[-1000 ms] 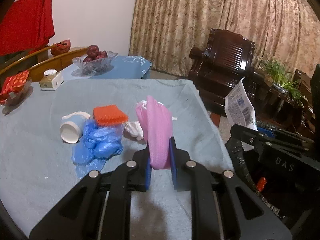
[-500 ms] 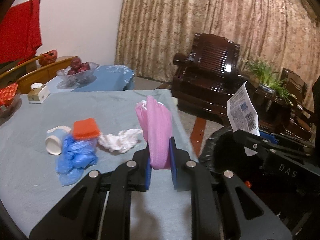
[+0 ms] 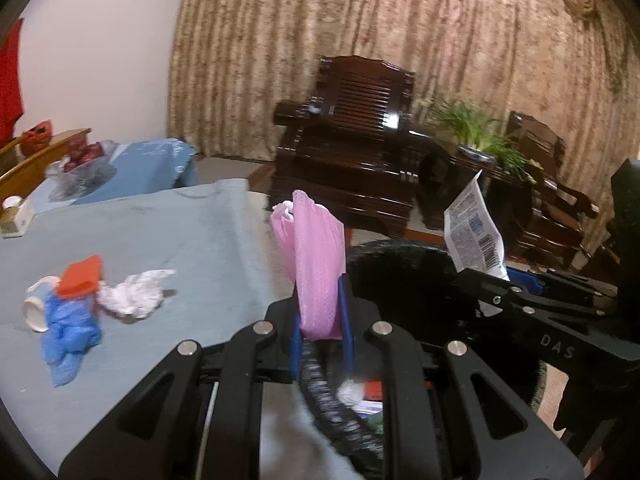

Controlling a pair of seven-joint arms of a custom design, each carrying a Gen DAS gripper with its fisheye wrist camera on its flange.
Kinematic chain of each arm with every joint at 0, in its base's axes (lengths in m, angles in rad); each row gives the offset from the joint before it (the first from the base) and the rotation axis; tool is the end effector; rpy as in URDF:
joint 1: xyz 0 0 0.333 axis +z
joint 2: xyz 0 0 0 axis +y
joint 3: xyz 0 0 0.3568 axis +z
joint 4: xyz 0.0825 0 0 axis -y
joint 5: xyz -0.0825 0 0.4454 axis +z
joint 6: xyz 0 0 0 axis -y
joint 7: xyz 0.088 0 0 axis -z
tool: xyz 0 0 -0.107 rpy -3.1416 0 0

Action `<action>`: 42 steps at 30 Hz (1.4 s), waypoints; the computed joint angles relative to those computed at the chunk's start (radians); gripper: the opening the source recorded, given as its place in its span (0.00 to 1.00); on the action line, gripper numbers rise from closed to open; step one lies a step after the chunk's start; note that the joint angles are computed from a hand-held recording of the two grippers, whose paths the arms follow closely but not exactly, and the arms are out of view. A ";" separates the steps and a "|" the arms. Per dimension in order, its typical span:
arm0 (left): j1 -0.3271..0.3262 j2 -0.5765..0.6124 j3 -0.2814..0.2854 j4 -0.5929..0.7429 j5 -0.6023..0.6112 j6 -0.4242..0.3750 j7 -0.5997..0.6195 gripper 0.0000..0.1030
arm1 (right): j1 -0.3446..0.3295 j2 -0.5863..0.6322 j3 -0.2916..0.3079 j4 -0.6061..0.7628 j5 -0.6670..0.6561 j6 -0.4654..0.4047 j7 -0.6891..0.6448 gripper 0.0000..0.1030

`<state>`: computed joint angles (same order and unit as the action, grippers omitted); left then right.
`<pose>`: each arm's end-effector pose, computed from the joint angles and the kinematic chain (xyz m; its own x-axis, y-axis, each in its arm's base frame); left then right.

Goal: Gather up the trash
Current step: 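Carry tube and mask over the bin and open both grippers, then move both grippers back over the blue shoe covers and tissue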

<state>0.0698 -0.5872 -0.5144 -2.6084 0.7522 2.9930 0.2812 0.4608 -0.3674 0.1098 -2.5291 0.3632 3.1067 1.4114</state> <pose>0.3840 -0.2549 0.5031 0.0133 -0.9923 0.1235 -0.5323 -0.1115 -0.8392 0.4350 0.2481 0.5201 0.4343 -0.8910 -0.1323 -0.5778 -0.1629 -0.7998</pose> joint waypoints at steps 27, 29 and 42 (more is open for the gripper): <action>0.083 0.190 -0.062 0.088 0.175 0.146 -0.121 0.70 | -0.245 -0.030 0.115 -0.071 -0.158 -0.007 0.193 0.67; 0.109 0.153 -0.075 0.063 0.157 0.156 -0.127 0.78 | -0.279 -0.036 0.149 -0.077 -0.181 0.010 0.226 0.83; 0.011 -0.135 0.060 -0.120 -0.023 -0.052 -0.035 0.91 | -0.154 0.018 0.115 -0.042 -0.160 0.099 0.215 0.94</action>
